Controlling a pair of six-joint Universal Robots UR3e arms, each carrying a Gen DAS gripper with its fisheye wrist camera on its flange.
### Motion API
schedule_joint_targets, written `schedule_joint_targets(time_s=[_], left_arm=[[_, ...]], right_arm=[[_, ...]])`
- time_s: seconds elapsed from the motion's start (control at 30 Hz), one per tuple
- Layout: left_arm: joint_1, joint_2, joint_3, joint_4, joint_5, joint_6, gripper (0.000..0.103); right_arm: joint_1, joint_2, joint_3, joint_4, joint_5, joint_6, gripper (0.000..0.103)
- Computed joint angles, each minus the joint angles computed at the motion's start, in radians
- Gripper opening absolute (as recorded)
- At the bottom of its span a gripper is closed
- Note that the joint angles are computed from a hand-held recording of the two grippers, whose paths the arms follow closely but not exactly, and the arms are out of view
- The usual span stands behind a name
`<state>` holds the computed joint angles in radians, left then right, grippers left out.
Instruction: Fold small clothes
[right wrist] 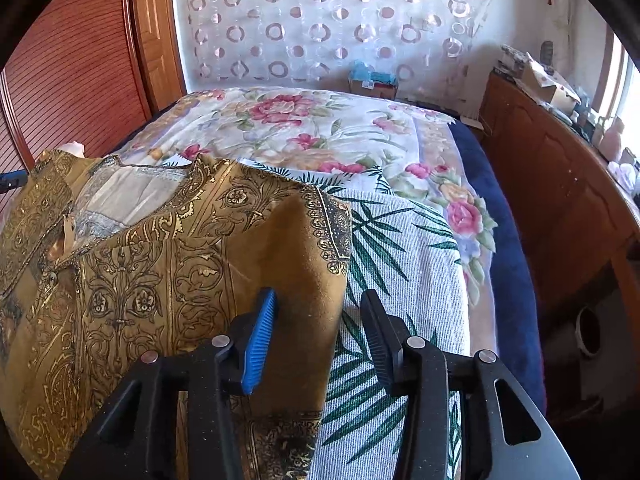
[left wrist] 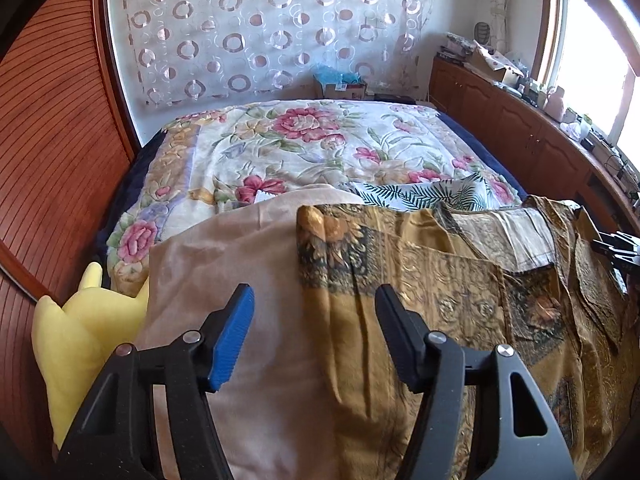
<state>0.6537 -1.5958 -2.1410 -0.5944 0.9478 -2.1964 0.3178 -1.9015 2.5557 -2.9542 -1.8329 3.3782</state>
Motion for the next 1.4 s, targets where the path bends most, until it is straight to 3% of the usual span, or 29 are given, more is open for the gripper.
schedule_joint_targets(time_s=[0.17, 0.2, 0.23, 0.27, 0.87, 0.9, 0.93, 0.97, 1.17, 1.23, 1.27, 1.3, 1.4], left_arm=[[-0.048, -0.067, 0.063, 0.007, 0.015, -0.033, 0.064], [-0.056, -0.073, 0.073, 0.001, 0.014, -0.036, 0.056], [-0.067, -0.079, 0.080, 0.004, 0.019, -0.042, 0.040], [-0.082, -0.085, 0.081, 0.023, 0.034, -0.058, 0.035], [-0.138, -0.137, 0.139, 0.046, 0.102, -0.085, 0.034], [-0.133, -0.126, 0.132, 0.037, 0.092, -0.075, 0.031], [-0.128, -0.113, 0.120, 0.037, 0.080, -0.067, 0.010], [-0.123, -0.090, 0.106, 0.035, 0.072, -0.063, 0.007], [-0.085, 0.112, -0.009, -0.053, -0.010, 0.040, 0.005], [-0.059, 0.188, -0.037, -0.124, -0.050, 0.081, 0.004], [-0.044, 0.228, -0.052, -0.161, -0.069, 0.101, 0.004], [-0.023, 0.277, -0.069, -0.214, -0.093, 0.132, 0.004], [0.059, 0.437, -0.115, -0.401, -0.165, 0.237, 0.004]], right_arm=[[0.002, -0.012, 0.017, -0.007, 0.003, 0.002, 0.046], [0.001, -0.015, 0.020, -0.007, 0.005, 0.003, 0.046], [0.002, -0.028, 0.022, 0.005, 0.007, 0.005, 0.046], [-0.002, -0.039, 0.025, 0.011, 0.012, 0.003, 0.046], [0.007, -0.062, 0.014, 0.049, 0.000, 0.008, 0.047], [0.004, -0.065, 0.014, 0.051, 0.004, 0.009, 0.047], [-0.003, -0.069, 0.013, 0.056, 0.010, 0.003, 0.047], [-0.017, -0.081, 0.010, 0.072, 0.024, -0.007, 0.047], [-0.083, -0.064, -0.050, 0.138, 0.068, -0.012, 0.047], [-0.103, -0.050, -0.069, 0.147, 0.085, -0.022, 0.040], [-0.112, -0.045, -0.078, 0.154, 0.098, -0.031, 0.031], [-0.126, -0.054, -0.079, 0.165, 0.121, -0.039, 0.015], [-0.131, -0.091, -0.081, 0.196, 0.174, -0.057, 0.004]])
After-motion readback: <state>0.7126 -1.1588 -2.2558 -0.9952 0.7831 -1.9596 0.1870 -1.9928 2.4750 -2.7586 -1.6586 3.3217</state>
